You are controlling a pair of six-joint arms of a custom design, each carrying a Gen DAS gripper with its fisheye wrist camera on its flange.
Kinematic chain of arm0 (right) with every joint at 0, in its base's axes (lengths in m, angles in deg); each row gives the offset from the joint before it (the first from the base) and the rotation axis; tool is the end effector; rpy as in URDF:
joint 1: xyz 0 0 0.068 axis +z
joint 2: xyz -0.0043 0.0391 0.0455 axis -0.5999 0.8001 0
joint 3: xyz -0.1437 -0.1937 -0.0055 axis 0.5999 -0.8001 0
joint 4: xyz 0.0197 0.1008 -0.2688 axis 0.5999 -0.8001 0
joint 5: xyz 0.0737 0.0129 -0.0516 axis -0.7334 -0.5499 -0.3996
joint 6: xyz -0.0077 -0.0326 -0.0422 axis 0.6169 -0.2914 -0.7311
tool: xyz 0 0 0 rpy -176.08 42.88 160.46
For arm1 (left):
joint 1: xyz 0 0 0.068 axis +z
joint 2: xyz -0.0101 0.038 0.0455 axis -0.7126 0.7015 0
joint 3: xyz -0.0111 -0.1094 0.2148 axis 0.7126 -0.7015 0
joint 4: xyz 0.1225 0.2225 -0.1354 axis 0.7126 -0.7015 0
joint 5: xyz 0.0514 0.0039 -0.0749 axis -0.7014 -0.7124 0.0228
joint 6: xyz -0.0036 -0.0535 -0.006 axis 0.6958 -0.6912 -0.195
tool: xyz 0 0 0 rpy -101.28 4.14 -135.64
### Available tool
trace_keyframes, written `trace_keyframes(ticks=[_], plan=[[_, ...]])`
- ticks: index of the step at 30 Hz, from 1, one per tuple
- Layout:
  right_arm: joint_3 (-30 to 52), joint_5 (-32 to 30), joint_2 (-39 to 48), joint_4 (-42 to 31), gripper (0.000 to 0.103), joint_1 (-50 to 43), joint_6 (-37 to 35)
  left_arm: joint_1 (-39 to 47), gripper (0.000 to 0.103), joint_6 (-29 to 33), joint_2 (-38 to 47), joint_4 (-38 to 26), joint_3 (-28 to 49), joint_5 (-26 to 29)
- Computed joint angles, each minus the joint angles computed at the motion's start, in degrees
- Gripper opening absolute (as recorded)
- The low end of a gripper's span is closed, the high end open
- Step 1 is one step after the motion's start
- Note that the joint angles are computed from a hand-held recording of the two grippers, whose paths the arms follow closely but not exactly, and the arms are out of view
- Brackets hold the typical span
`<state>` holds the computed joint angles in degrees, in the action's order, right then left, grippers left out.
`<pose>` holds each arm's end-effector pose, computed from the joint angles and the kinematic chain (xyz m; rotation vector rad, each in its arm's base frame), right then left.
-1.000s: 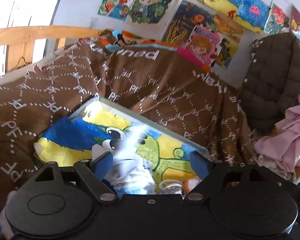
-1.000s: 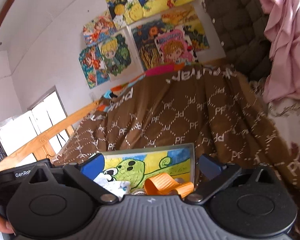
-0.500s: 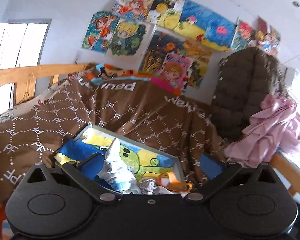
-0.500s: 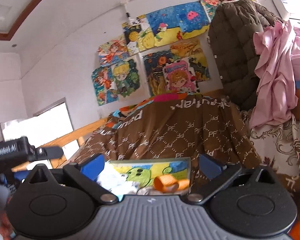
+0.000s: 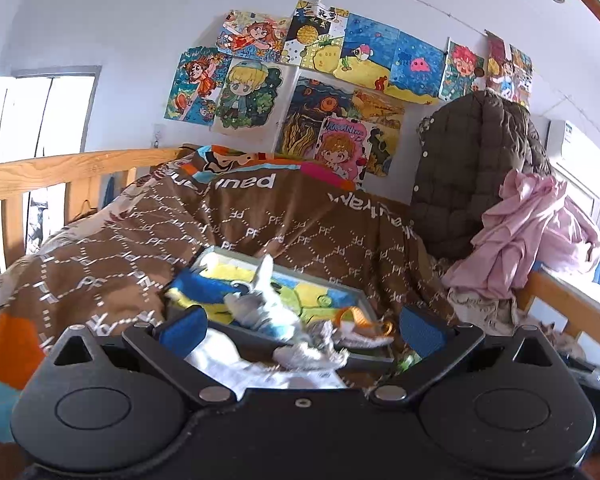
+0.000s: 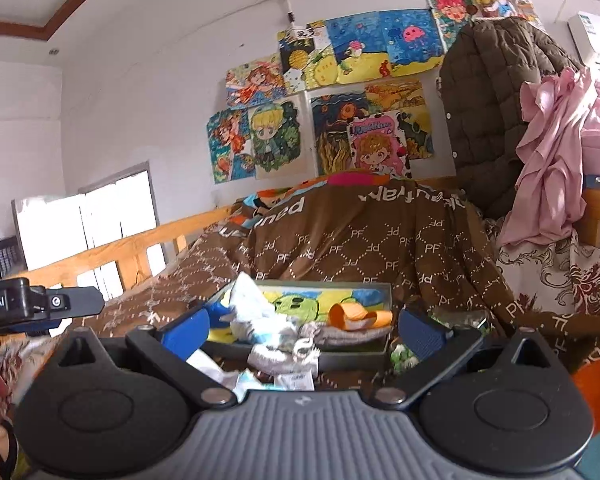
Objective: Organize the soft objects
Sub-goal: 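Lift both grippers out of the tray and move toward the blanket, then grasp the striped sock with the left gripper while the right gripper grasps the white frayed gauze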
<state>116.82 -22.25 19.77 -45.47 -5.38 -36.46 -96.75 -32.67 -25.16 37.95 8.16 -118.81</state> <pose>0.1436 0.0773 0.2674 -0.1047 1.8298 0.3167 0.1585 -0.1613 0.2580 -0.0714 1.8443 -0.2858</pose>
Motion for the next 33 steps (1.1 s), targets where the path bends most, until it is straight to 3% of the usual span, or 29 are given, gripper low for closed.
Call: trace_keyframes(ticks=[11,14,17,23,33], plan=[[-1.9,25.8,-7.0,-10.4,0.103,25.3,7.3,-5.5,0.102,-5.9,-22.5,-20.1,-10.6,-4.4],[-2.1,29.8,-6.7,-12.2,0.103,29.7,9.5,-6.1,0.102,-7.7,-27.6,-24.5,-13.4,-4.3],[-2.2,30.8,-4.0,-10.7,0.103,30.6,8.1,-6.5,0.102,-8.4,-30.5,-26.6,-15.6,-4.2],[-1.5,26.8,2.4,-8.4,0.103,29.3,6.4,-8.8,0.102,-9.0,-31.6,-28.1,-18.1,-5.8],[-0.7,22.9,8.1,-6.9,0.103,27.8,5.6,-4.2,0.102,-2.2,-31.8,-24.2,-21.5,-0.8]])
